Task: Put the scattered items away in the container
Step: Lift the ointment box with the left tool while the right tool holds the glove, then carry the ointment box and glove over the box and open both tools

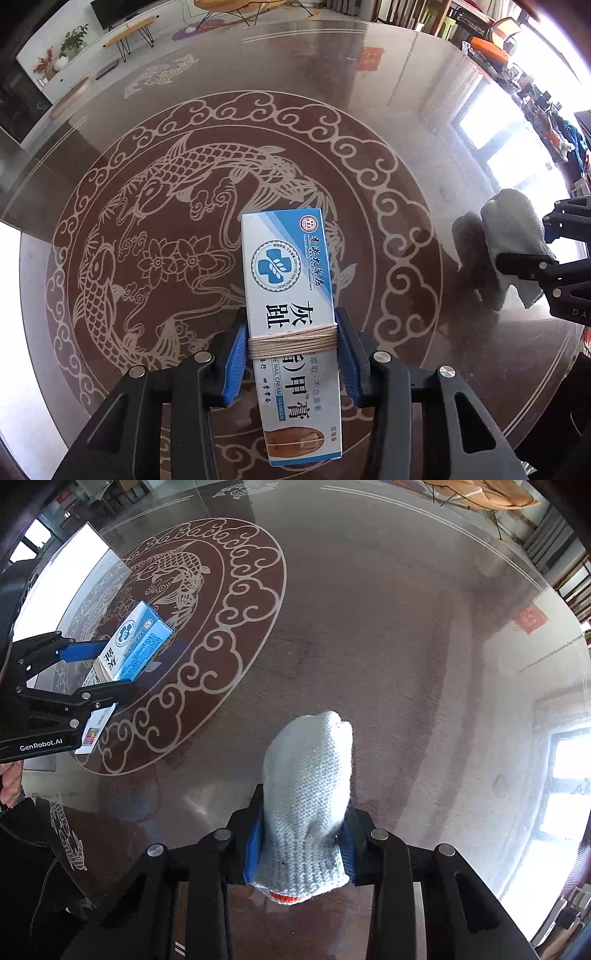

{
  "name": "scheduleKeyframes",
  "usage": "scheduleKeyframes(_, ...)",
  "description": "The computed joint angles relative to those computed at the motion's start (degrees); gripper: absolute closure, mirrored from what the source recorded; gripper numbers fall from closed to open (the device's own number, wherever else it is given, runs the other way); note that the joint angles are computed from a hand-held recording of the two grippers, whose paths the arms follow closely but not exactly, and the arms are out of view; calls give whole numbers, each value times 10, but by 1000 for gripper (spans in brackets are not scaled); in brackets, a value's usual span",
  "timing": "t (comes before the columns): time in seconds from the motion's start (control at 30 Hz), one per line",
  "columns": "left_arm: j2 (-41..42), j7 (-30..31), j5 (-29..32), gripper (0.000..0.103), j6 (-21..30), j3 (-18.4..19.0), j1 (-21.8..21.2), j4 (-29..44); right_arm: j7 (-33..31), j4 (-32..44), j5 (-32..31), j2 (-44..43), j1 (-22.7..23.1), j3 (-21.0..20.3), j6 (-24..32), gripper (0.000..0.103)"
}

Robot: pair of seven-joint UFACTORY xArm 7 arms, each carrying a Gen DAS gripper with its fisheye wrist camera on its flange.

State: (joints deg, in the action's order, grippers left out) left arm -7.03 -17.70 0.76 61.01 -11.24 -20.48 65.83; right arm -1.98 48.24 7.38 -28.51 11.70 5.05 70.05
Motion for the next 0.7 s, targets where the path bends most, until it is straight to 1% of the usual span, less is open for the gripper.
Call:
scheduleKeyframes(0.07,-7,3,-22,59,9,9,5,-1,1,11,1,10,4,4,3,72)
scheduleKeyframes(0.2,-26,-2,-56,59,27,29,27,10,5,37,27,25,19,8,14,73)
scheduleKeyframes(0.3,-45,-16,-48,59,31,35,46,20,14,61,36,41,30,19,14,73)
scheduleKeyframes(0.37,-61,-19,-52,59,36,43,59,14,27,74,42,56,38,28,12,73)
scheduleKeyframes(0.43,-78,-22,-73,59,49,52,67,9,43,99,48,79,49,38,13,74)
scheduleKeyframes(0.47,-105,-21,-83,59,46,56,71,-15,52,115,51,92,55,44,13,74)
scheduleKeyframes(0.53,-130,-20,-83,59,52,63,84,-10,71,155,52,117,70,59,10,74)
scheduleKeyframes(0.63,-192,-12,-87,59,62,82,106,-27,91,247,38,162,96,81,21,74)
scheduleKeyframes(0.7,-207,-2,-70,59,96,93,125,3,114,337,11,213,114,100,38,74)
